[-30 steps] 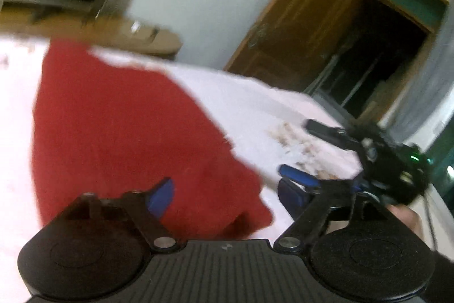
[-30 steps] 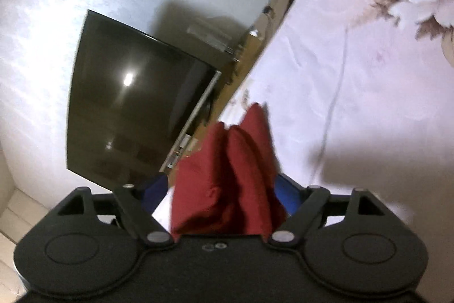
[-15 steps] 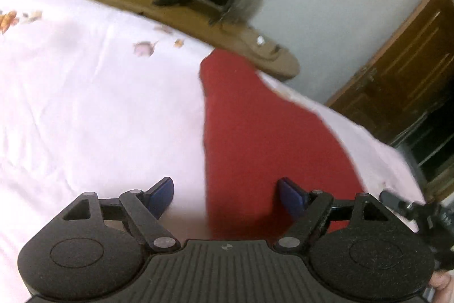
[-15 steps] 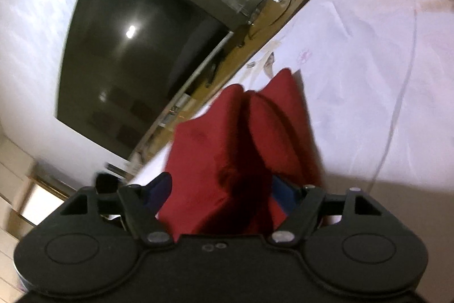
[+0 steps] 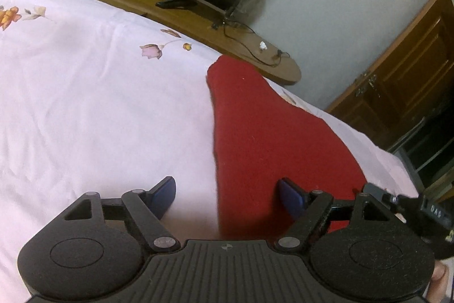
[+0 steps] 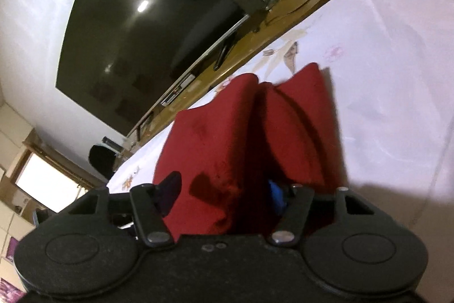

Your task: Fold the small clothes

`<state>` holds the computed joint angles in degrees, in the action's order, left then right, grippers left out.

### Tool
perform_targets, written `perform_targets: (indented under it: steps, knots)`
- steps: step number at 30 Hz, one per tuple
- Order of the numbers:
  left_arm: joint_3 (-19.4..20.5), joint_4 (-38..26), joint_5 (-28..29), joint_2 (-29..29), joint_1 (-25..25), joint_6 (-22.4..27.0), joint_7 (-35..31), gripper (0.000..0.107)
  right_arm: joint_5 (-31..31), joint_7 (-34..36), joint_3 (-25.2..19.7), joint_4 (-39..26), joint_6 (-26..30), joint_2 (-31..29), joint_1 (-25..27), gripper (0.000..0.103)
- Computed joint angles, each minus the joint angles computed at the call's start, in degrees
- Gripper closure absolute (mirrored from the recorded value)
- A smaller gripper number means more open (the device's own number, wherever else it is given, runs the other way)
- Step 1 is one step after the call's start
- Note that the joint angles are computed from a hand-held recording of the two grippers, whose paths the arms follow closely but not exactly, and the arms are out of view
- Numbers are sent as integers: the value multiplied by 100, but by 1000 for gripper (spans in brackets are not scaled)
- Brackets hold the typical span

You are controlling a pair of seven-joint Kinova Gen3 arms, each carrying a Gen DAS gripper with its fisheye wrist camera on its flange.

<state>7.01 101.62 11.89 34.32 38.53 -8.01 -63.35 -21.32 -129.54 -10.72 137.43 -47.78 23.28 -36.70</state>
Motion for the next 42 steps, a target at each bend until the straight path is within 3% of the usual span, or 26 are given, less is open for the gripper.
perform_targets:
  steps: [2,3,4,5,6,8,11,13,15,17,19,22,24,29,32,34,37,39,42]
  knots:
    - [-97,-101,-5,-9,77,171,-43,28,186,120,153,-223,348,-24,-48,41]
    - [-156,-136,-9,-19,124,245,-60,28,140,320,349,-345,581,-58,-231,48]
    - [-214,-225,5,7,164,338,-55,28,0,553,614,-458,814,-87,-496,71]
    - [-292,-310,32,11,224,451,-30,28,-233,786,848,-539,1026,-125,-761,82]
    - [-462,-377,85,0,374,516,10,28,-466,1019,1071,-586,1144,-160,-1027,86]
    - [-661,-365,105,-42,574,404,67,28,-932,1485,1432,-532,1102,-321,-1558,87]
    - [-610,-369,87,-70,583,296,63,28,-1631,2008,1869,-301,640,-532,-2353,88]
    - [-645,-483,54,-26,645,390,-6,28,-2097,2324,1838,-168,379,-675,-2569,88]
    - [-733,-729,34,89,730,729,-23,28,-2498,2549,1407,-70,196,-753,-2361,88]
    - [-949,-960,-45,240,901,1038,92,28,-2555,2511,960,-86,304,-624,-1839,88]
    - [-963,-1000,-160,264,920,1052,160,28,-2380,2119,657,-159,523,-331,-1308,87]
    - [-851,-1073,-373,256,819,1179,187,28,-2124,1483,15,65,152,-218,-708,87]
    - [-844,-1096,-446,248,807,1230,255,28,-2130,1420,7,107,0,-176,-765,87]
    - [-1273,-1231,-666,272,1195,1422,556,28,-2478,1637,239,207,-224,-317,-1220,88]
    - [-1201,-1334,-821,275,1128,1581,663,28,-2083,1396,-15,193,7,-215,-743,84]
    - [-1184,-1269,-946,222,1099,1469,694,28,-1670,1051,-95,361,-233,-239,-560,71]
    - [-990,-1200,-958,208,876,1179,669,28,-1466,909,153,510,-682,-256,-647,52]
    - [-937,-1301,-925,254,788,1150,626,28,-1035,639,132,483,-691,-239,-243,52]
    - [-1053,-1678,-926,404,812,1400,604,28,-336,593,89,185,-160,-203,428,52]
